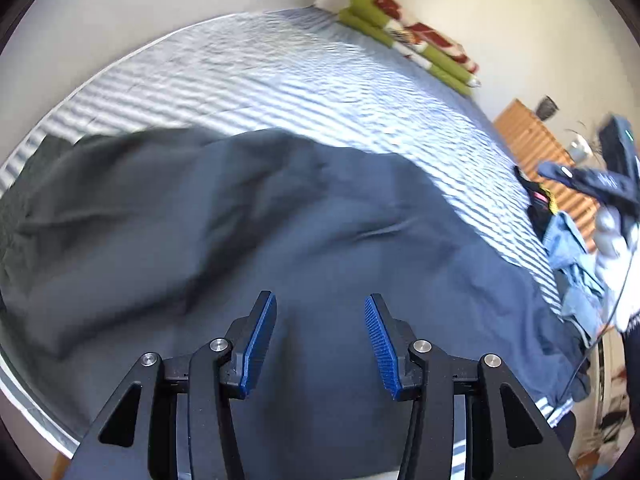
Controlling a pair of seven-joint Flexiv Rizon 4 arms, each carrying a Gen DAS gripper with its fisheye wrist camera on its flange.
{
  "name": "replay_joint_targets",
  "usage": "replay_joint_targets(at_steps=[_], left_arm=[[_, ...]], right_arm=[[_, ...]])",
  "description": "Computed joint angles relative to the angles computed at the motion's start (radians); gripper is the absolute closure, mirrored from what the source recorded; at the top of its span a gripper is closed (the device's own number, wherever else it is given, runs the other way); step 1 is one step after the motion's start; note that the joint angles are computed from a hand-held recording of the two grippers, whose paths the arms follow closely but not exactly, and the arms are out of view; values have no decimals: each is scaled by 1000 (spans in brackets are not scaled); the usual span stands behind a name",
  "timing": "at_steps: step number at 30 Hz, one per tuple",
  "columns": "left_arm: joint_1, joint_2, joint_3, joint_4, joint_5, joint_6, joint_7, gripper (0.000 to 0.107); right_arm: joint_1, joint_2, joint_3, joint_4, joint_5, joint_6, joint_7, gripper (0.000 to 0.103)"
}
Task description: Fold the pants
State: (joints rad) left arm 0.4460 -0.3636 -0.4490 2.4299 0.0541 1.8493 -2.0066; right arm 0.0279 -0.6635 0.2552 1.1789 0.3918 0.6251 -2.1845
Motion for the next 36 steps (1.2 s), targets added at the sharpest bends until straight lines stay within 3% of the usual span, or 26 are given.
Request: replay_joint_targets(at_steps=[4,11,17,23,27,29,31,34,36], left_arm=[[-104,37,-4,-44,-24,-40,17,57],[-295,-34,-14,-199,-110,-108,101,57],[-505,-124,27,-378,-174,-207,198,57],[-685,-172,98,-487,-223,-274,255,57],[-740,-182,114,-498,-276,-290,266,57],[-712,-194,58,-488,-309,-281,285,58],[-690,-213,8,-496,-329,-293,314,58],[-758,-239,45,-556,-311,-345,367,58],[-839,-265,109,-634,-284,-396,397,58]], right_arm=[[-167,175,-17,203,110,86,-88,78],[-303,339,-173,479,130,217,-49,78],[-424,297,-225,503,176,91,-20,78],[-443,228,-212,474,164,-25,-10,78],[-428,211,-206,478,132,-27,-29,78],[-415,203,-206,481,106,-19,-19,79],[-416,205,-198,480,105,-10,-32,89],[-446,226,-192,466,143,-39,-47,88],[-473,238,-195,453,172,-117,-48,86]])
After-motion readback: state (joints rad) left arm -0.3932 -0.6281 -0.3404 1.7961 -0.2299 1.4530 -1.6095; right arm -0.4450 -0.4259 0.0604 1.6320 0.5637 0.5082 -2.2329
